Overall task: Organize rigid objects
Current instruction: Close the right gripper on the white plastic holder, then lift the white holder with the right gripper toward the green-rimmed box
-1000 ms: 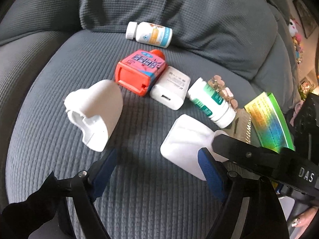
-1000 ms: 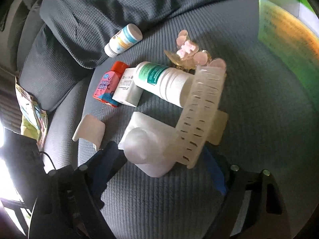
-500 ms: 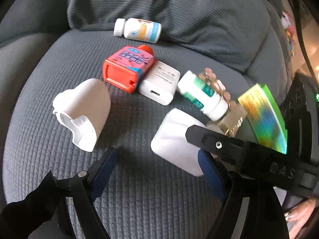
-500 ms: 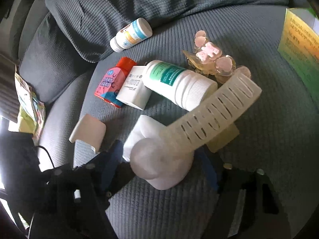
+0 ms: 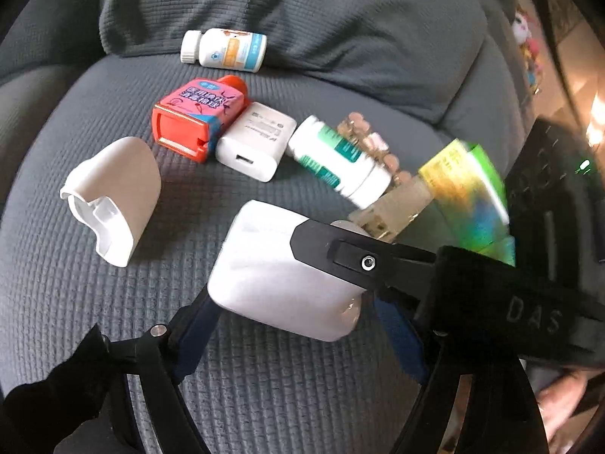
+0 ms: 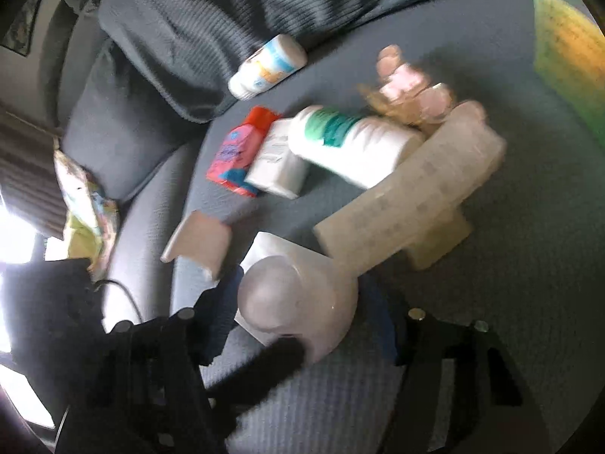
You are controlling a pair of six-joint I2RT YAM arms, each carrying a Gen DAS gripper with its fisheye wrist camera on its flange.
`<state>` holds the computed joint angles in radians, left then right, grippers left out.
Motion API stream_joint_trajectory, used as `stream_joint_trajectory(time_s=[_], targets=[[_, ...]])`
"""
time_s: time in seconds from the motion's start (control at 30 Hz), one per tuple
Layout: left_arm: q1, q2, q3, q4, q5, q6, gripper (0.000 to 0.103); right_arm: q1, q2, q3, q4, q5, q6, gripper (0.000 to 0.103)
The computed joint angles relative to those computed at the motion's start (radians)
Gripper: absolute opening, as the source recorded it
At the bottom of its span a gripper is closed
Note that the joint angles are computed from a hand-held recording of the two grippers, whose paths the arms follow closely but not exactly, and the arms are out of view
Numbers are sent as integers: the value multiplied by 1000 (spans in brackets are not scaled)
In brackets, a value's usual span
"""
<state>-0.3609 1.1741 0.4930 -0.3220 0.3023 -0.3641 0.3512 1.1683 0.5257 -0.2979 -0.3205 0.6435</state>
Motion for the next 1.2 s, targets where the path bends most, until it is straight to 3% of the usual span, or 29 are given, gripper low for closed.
stream_joint_trajectory(time_s=[0.33, 0.7, 0.87, 1.03, 1.2], targets=[[-64, -110, -14, -28, -59, -43, 78, 18, -72, -13, -10, 25, 11, 62], [-288, -324, 29, -124, -270, -84, 78, 25, -398, -32, -139, 106, 10, 62], [-410, -318, 75, -115, -370, -103, 79, -10, -567, -27, -241, 122, -9, 62], [-533, -250, 139, -78, -460, -109, 79, -168, -707, 3, -365, 45, -94, 62], [-653, -132, 223, -22, -520, -92, 79, -555, -784, 51, -511, -211, -279, 61]])
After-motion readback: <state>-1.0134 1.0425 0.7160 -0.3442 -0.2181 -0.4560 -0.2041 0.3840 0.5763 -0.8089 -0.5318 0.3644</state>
